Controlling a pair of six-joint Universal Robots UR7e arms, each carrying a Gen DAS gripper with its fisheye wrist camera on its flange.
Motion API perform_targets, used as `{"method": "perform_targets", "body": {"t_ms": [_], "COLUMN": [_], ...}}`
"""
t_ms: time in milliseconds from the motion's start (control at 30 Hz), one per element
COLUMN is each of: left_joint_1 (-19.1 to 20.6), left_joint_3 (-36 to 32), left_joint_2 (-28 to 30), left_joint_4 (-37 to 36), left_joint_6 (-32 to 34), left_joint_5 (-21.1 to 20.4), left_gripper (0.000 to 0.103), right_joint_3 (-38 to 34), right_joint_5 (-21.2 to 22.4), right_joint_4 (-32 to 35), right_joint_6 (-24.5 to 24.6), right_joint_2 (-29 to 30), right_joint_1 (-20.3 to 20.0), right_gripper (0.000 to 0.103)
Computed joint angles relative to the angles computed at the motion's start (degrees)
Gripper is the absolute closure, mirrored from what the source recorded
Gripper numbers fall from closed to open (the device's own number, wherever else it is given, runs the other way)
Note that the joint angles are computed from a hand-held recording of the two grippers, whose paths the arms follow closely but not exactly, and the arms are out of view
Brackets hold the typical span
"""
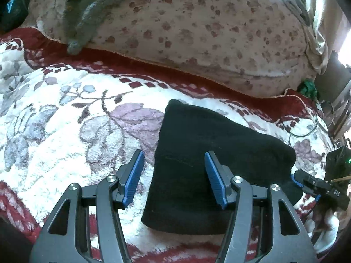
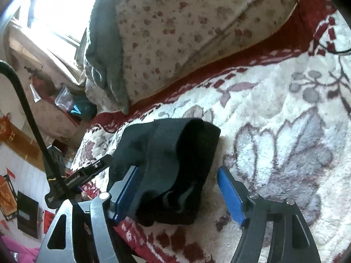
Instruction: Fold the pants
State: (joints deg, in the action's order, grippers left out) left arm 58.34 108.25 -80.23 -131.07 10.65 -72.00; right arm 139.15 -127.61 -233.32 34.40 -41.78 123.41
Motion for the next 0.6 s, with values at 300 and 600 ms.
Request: {"method": "perform_targets", "body": {"t_ms": [300,600], "left_joint_1": [1.15,3.57], "left_joint_3": [-1.41,-2.55], "left_joint_2": [2.53,5.84], "left_joint_4": [-0.32,0.1], "left_joint_6": [1.28,1.01], "left_joint_5": [-1.21,-6.41], "left_gripper": [0.038,0.024], "right_joint_3": [-0.26,-2.23], "right_joint_5": [5.17,7.86], "right_joint_4": [-1.16,-0.92], "right_joint_6": [-1.6,-5.51], "right_joint_2": [1.74,2.14], "right_joint_1": [-4.56,-6.99], "right_gripper": [0.022,0.014]}}
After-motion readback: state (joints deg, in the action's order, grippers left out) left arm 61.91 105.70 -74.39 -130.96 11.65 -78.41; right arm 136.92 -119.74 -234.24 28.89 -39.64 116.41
